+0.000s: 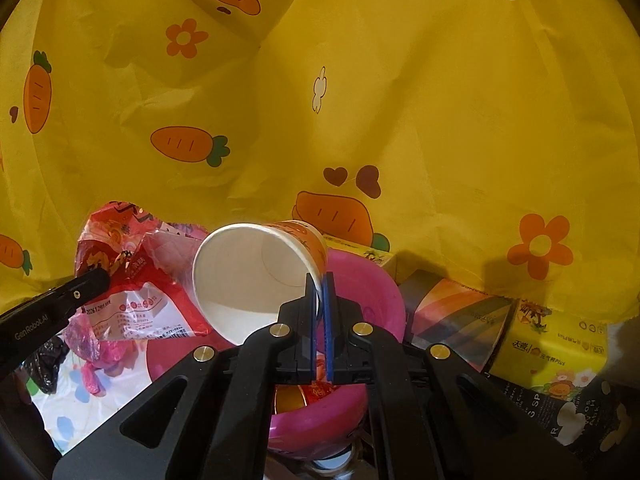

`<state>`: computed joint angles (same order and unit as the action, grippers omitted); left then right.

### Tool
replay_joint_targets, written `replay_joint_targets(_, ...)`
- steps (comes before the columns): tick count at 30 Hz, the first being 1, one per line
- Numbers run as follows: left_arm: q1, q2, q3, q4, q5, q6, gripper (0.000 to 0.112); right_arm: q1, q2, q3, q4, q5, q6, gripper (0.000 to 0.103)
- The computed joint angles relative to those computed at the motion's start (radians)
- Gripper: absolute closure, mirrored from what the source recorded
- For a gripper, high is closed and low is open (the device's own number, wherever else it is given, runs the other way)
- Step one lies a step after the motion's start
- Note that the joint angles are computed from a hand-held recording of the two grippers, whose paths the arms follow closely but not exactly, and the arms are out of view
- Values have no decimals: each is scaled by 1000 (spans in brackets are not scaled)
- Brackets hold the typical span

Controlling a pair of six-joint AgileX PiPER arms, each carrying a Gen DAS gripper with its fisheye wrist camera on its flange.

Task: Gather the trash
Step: 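Carry the wrapper and white-orange cup over the pink bucket and open both tools, then move both open tools back over the mesh sleeve and pink bag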

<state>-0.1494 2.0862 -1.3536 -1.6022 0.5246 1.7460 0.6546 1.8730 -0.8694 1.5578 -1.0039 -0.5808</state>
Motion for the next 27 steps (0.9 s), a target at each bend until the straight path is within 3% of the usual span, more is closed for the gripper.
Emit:
replay_joint_targets(3, -12, 36, -52, 80, 18, -88, 106, -15, 5, -3, -6, 9, -5, 99)
replay_joint_targets(10, -39, 82, -97, 140, 18, -136, 106, -44, 23, -15, -13, 32, -17, 99)
replay_joint_targets(14, -28, 106, -131, 188, 83, -189, 103, -59, 26, -10, -37, 48, 3, 99)
replay_joint_targets(15, -22, 114, -144, 204, 113, -204, 98, -64, 25, -7, -45, 55, 8, 99)
replay_joint_targets(17, -15, 125, -157, 211, 151, -213, 77, -73, 25, 0, -68, 68, 27, 99)
replay_joint_targets(18, -11, 119, -140, 176, 144, -182, 53, -78, 26, 2, -75, 73, 30, 99)
replay_joint_targets(19, -3, 113, -118, 120, 148, -133, 40, -80, 25, 6, -83, 77, 37, 98)
replay_joint_targets(21, 11, 105, -92, 56, 155, -77, 34, -82, 24, 13, -90, 78, 47, 91)
replay_joint_targets(23, 16, 92, -70, 17, 129, -38, 27, -81, 21, 23, -102, 72, 69, 67)
replay_joint_targets(27, 36, 68, -19, -76, 96, 56, 16, -68, 12, 38, -111, 54, 94, 62)
